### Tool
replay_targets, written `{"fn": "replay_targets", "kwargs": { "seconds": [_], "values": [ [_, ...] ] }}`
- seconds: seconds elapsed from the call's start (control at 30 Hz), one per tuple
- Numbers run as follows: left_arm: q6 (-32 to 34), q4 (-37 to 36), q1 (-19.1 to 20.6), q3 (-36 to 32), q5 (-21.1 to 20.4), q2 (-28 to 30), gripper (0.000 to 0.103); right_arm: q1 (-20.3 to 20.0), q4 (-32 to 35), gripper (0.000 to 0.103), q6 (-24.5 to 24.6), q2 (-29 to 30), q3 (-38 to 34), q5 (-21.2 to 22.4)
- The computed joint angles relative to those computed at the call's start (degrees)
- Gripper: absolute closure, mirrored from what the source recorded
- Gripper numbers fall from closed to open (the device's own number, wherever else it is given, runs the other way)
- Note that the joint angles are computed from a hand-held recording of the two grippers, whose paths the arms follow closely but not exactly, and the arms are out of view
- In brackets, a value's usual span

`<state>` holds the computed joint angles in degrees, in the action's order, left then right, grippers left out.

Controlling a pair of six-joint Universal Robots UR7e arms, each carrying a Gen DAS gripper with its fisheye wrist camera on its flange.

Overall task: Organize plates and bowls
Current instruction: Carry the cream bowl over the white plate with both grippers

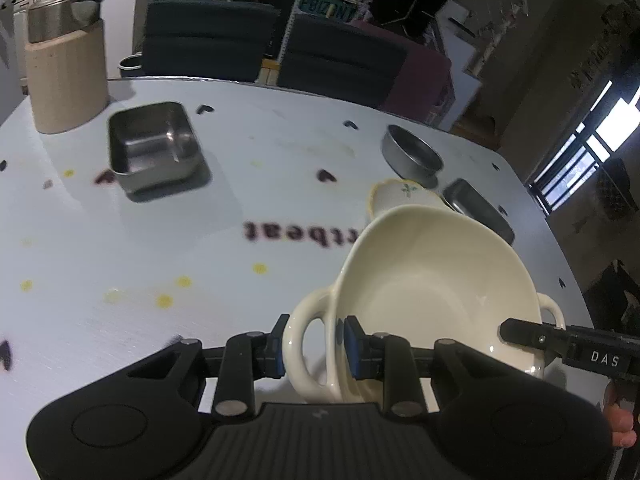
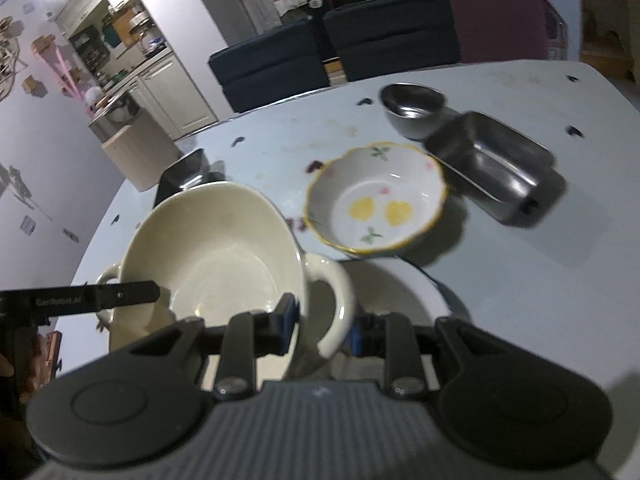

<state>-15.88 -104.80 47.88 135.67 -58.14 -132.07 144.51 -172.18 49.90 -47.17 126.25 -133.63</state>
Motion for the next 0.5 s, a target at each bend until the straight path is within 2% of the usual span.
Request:
{"fn": "replay_targets", "kwargs": {
  "seconds": [0.23, 0.37, 0.5],
  "values": [
    [-3.9, 1.5, -3.2, 3.1, 0.2, -1.4, 0.073, -0.1, 1.0, 0.072, 3.0, -2.0, 3.0, -0.2],
    [-3.3, -0.2, -1.5, 4.0, -1.0, 1.0, 0.073, -1.2, 0.2, 0.072, 3.6, -2.3, 4.6, 0.4],
    [-3.4, -0.6, -1.3, 4.8, -0.2, 3.0, 0.070, -2.1, 1.1, 0.072, 4.1, -2.9, 5.9, 1.0]
  ]
}}
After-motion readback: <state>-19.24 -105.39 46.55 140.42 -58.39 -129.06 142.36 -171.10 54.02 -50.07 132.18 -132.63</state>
